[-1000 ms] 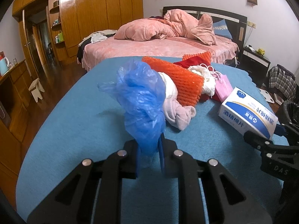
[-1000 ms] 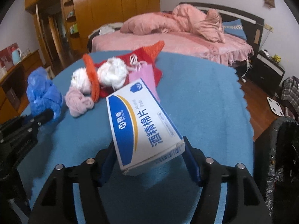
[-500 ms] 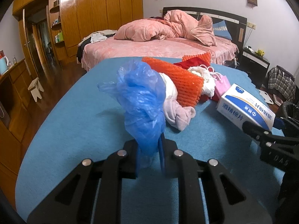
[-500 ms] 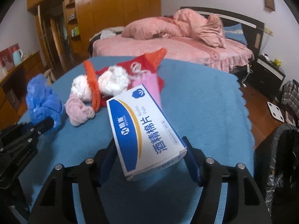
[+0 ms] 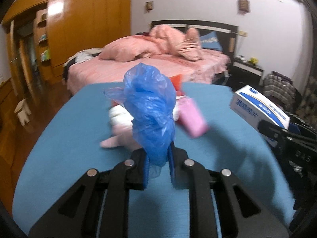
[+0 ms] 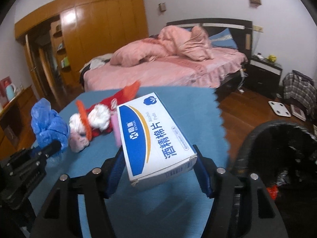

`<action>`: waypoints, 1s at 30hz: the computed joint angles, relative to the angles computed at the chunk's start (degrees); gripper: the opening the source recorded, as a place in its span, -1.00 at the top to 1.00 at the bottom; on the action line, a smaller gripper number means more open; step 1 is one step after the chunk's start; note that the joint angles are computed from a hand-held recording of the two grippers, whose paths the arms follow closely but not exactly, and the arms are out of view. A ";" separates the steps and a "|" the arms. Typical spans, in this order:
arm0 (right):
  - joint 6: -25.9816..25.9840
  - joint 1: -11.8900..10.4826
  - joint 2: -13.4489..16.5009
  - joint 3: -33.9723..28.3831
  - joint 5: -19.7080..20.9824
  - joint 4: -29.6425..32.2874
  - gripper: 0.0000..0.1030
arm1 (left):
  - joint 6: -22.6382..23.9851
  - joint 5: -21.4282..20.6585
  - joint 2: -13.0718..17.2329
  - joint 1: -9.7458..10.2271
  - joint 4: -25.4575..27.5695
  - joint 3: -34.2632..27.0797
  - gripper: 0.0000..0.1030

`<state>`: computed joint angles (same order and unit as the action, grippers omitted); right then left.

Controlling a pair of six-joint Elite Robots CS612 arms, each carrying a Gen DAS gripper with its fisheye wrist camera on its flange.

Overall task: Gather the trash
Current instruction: 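Release the blue bag and white box into the trash bin with both grippers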

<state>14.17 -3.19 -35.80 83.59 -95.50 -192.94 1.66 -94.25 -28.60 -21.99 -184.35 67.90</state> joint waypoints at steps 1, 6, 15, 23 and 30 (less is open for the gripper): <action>0.27 -0.27 -0.62 0.99 -0.91 -0.65 -0.24 | 0.49 -1.14 -0.22 -0.39 -0.46 0.29 0.70; 1.44 -1.36 -2.86 4.77 -4.93 -2.35 -0.24 | 2.79 -5.91 -0.71 -2.19 -1.49 0.94 0.70; 4.30 -3.97 -6.12 10.88 -12.31 -3.96 -0.23 | 5.27 -12.62 -0.64 -4.95 -1.17 0.43 0.70; 7.61 -6.17 -7.98 15.27 -19.05 -4.03 -0.23 | 8.12 -19.52 0.41 -7.51 2.33 -1.92 0.70; 11.41 -8.14 -9.40 18.57 -23.05 -2.26 -0.27 | 11.70 -26.45 1.46 -9.40 5.98 -3.91 0.37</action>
<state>25.58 -11.32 -45.21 102.16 -118.55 -195.20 13.36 -120.70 -27.14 -31.39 -178.37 63.99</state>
